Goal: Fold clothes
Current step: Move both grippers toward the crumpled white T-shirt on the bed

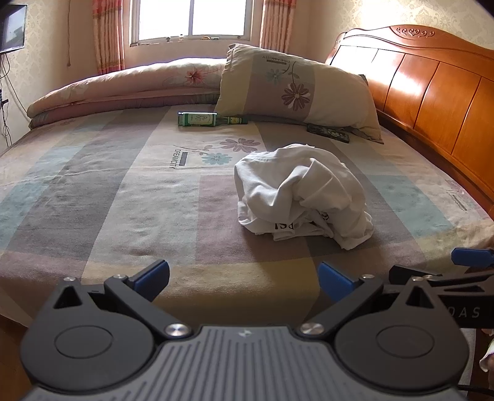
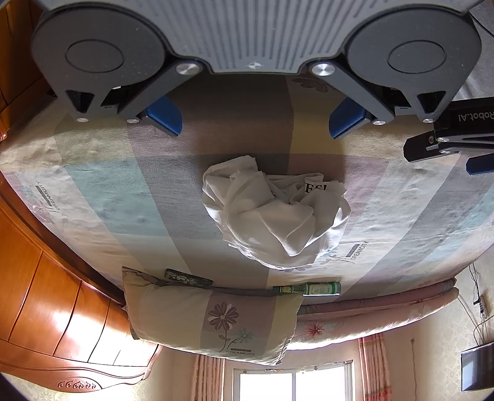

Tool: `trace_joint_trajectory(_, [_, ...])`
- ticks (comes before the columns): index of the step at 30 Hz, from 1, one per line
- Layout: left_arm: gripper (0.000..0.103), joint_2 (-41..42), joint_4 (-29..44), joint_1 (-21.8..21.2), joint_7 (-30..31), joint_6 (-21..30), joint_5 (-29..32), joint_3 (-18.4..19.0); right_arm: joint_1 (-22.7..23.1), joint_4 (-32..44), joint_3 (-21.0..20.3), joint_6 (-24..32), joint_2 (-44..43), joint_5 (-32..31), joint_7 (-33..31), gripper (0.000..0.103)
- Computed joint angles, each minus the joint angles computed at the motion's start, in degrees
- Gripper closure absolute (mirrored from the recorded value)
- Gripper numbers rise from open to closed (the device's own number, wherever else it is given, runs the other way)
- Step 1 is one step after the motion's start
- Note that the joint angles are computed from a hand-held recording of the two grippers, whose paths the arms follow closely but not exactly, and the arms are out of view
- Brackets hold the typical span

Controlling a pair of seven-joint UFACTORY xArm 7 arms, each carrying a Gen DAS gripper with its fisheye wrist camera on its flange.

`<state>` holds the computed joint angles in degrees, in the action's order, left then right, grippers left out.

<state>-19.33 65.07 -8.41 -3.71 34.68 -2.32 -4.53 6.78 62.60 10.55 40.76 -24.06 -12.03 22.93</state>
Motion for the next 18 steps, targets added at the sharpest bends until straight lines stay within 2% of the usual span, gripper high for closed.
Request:
trace_joint_trajectory(2, [0.001, 0.64, 1.02, 0.06, -0.08, 1.12, 0.43, -0.2, 0.05, -0.04, -0.03, 0.18, -0.14, 0.1, 0.01, 0.0])
trace_joint_trajectory(7, [0.001, -0.17, -0.38, -0.54, 0.76, -1.02, -1.48, 0.47, 0.04, 0.12, 0.08, 0.56, -0.29, 0.12, 0.25, 0.0])
trace_joint_trajectory(18, [0.001, 0.4, 0.1, -0.93, 2.11, 0.01, -2.86, 0.95, -0.04, 0.16, -0.28, -0.28, 0.26, 0.29, -0.01, 0.0])
